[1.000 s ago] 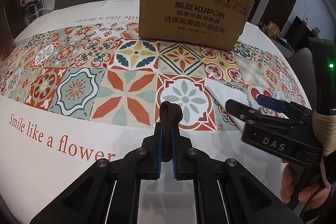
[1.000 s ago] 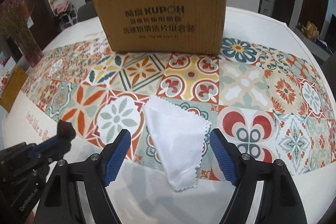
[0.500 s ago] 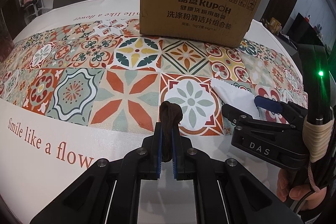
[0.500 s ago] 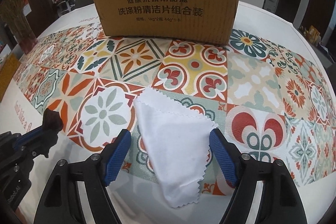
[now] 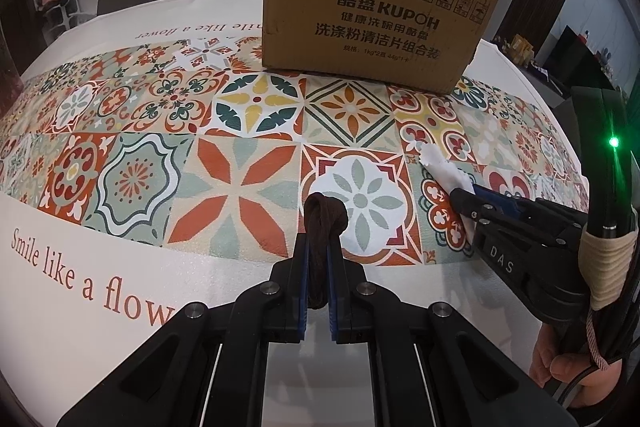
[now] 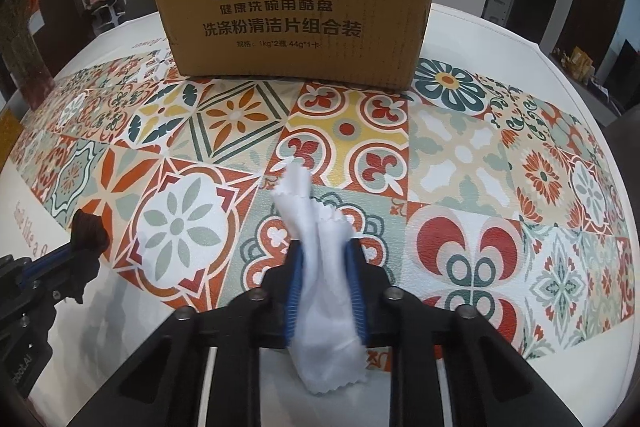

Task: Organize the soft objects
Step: 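Lift the hair tie and white cloth and carry both over the box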

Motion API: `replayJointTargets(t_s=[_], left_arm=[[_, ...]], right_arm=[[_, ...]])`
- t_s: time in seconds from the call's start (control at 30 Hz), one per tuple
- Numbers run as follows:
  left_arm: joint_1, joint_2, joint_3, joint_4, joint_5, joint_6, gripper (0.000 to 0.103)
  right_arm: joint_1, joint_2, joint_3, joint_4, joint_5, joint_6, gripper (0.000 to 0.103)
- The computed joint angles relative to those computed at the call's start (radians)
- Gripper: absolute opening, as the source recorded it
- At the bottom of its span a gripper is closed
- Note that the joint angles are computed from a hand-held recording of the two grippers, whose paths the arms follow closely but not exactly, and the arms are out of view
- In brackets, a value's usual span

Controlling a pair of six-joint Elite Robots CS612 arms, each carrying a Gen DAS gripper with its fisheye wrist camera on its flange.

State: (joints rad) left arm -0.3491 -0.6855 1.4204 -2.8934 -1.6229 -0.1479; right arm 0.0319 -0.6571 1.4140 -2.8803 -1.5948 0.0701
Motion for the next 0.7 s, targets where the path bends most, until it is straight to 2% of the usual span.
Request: replayJointTargets(t_s=[0.1, 0.5, 0.7], left_arm=[[0.001, -0.002, 0.001, -0.006, -0.001, 0.002, 0.009], [0.011, -0.016, 0.003, -0.036, -0.017, 0.031, 0.009], [0.016, -0.031, -0.005, -0.05, -0.039, 0.081, 0.009]], right_arm=[[-0.001, 0.0, -0.001, 0.0, 0.016, 0.012, 0.01], [0.0, -0.04, 0.04, -0.06, 0.047, 0.08, 0.009], [0.0, -0.066, 0.057, -0.105, 0.055, 0.128, 0.009]])
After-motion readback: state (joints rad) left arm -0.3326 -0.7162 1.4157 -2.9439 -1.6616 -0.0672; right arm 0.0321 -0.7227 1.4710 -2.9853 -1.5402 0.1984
